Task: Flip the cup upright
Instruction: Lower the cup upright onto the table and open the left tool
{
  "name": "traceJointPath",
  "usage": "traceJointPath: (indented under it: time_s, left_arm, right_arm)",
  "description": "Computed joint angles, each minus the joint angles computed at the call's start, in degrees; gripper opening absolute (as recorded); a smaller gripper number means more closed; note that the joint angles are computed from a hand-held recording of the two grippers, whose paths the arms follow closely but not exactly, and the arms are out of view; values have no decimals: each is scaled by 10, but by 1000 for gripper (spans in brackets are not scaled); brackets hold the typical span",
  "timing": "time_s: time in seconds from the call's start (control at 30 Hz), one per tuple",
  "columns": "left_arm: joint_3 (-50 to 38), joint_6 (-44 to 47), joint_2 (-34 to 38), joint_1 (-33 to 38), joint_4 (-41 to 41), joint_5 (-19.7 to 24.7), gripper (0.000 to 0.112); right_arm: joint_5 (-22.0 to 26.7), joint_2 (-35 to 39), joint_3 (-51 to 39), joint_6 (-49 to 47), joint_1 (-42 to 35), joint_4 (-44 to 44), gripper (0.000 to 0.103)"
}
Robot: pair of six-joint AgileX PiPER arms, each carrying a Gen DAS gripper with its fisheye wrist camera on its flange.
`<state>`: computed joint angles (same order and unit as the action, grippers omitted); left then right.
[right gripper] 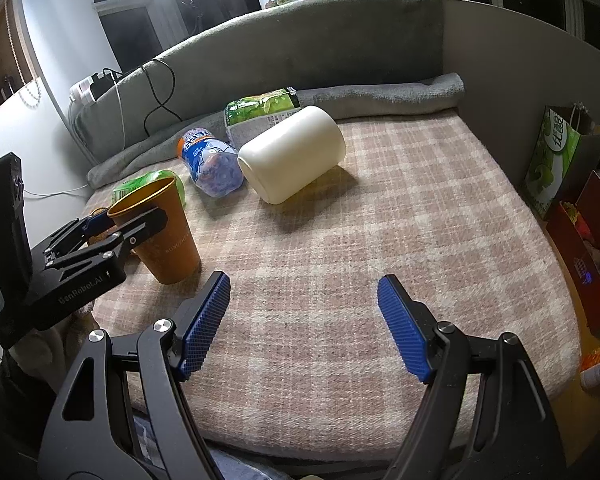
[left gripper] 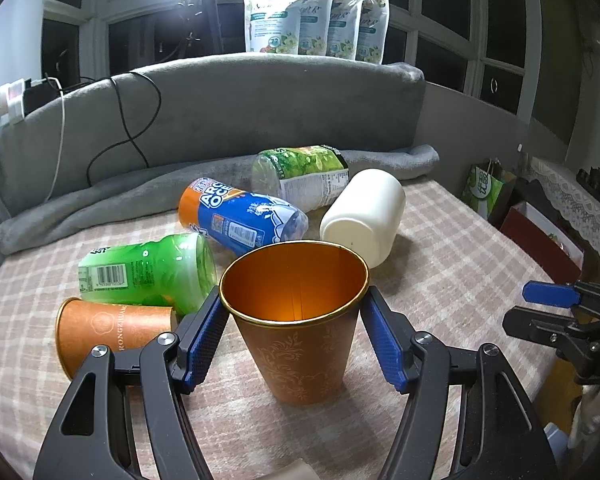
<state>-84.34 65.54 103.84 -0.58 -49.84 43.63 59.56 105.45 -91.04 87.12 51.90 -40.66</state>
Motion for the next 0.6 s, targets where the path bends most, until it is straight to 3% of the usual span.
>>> traceJointPath:
  time_s: [0.33,0.6]
  left_arm:
    - [6,11,-3,6,-4,17,67]
    - [-9,-1,1,19,10,56,67]
  right_arm:
    - [3,4,-8,-4,3,-2,79]
    - [5,12,-21,-10,7,-1,79]
